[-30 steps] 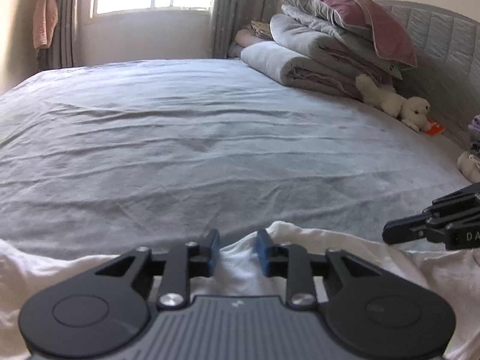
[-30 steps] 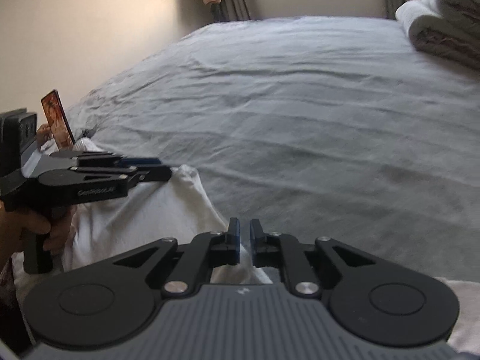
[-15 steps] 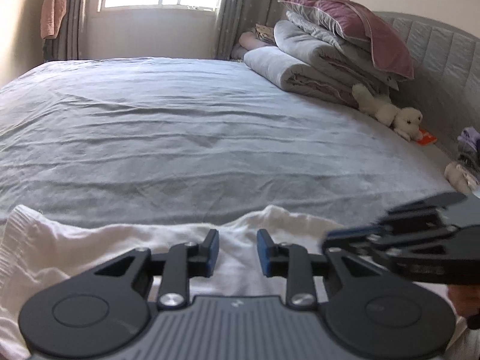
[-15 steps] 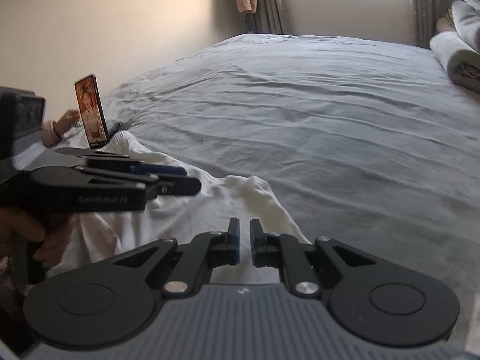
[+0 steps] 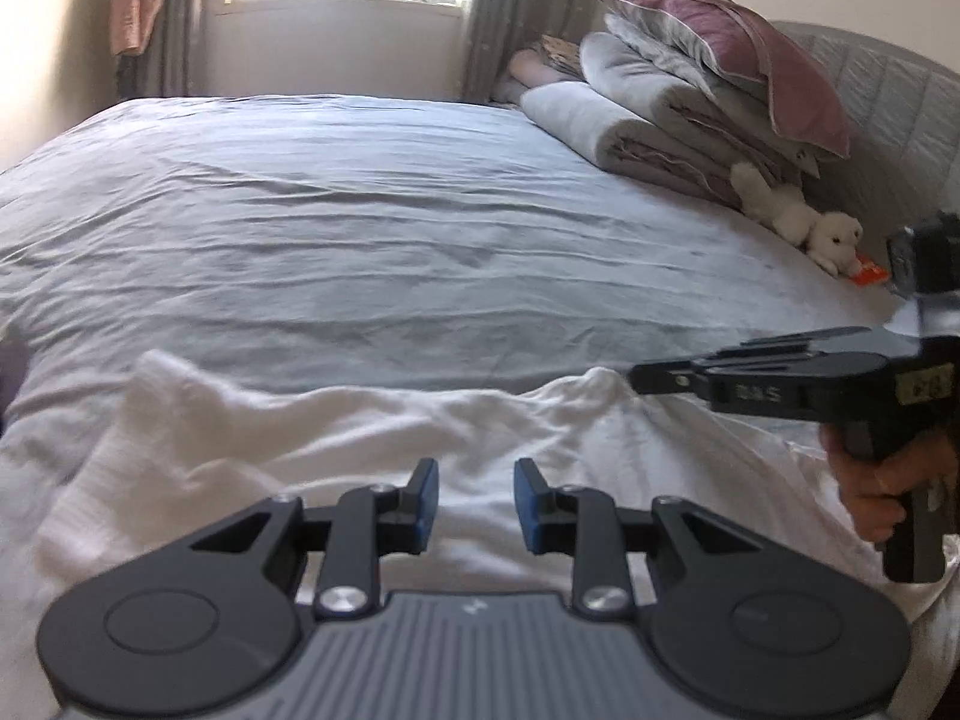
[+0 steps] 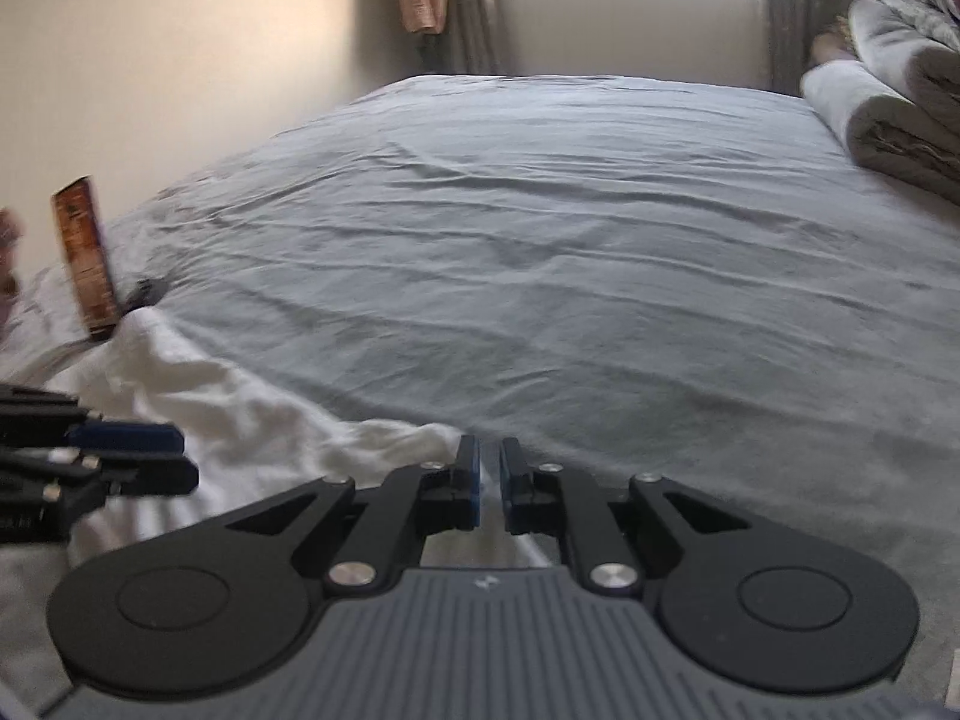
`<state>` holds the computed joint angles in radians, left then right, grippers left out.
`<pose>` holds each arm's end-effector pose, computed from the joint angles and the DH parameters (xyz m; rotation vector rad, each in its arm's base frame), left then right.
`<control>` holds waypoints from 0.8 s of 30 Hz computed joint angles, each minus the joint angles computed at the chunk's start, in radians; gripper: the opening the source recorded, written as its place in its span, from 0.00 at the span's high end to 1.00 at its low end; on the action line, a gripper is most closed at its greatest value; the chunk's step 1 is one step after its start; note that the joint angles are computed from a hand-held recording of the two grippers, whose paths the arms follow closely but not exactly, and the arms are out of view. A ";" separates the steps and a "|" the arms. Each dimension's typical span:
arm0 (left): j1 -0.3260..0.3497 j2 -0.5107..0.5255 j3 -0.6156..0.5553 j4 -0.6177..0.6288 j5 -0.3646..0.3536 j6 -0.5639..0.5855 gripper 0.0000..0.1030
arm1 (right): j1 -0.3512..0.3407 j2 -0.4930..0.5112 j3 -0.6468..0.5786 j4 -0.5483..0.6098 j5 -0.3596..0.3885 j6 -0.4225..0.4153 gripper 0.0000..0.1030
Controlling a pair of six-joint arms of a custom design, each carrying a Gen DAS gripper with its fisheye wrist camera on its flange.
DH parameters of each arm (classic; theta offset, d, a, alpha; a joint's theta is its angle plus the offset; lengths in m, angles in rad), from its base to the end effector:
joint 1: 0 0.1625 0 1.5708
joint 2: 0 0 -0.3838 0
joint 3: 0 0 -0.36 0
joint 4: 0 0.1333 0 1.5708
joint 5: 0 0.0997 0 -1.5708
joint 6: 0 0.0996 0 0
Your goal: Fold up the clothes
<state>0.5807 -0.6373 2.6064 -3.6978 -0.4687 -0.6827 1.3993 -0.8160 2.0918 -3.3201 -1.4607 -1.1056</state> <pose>-0.1075 -0.3363 0.0303 0.2368 2.2448 -1.1479 0.0565 -0.5188 0.0550 1.3286 -2.5498 0.6514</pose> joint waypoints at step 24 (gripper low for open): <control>-0.183 -0.563 0.155 1.118 -0.050 -1.003 0.72 | -0.057 -0.355 0.336 0.175 0.016 -0.410 0.72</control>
<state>0.3977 -1.2007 2.7617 -2.5797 -0.5192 -1.6855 1.3427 -1.1709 2.4279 -3.1453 -1.4444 -1.5160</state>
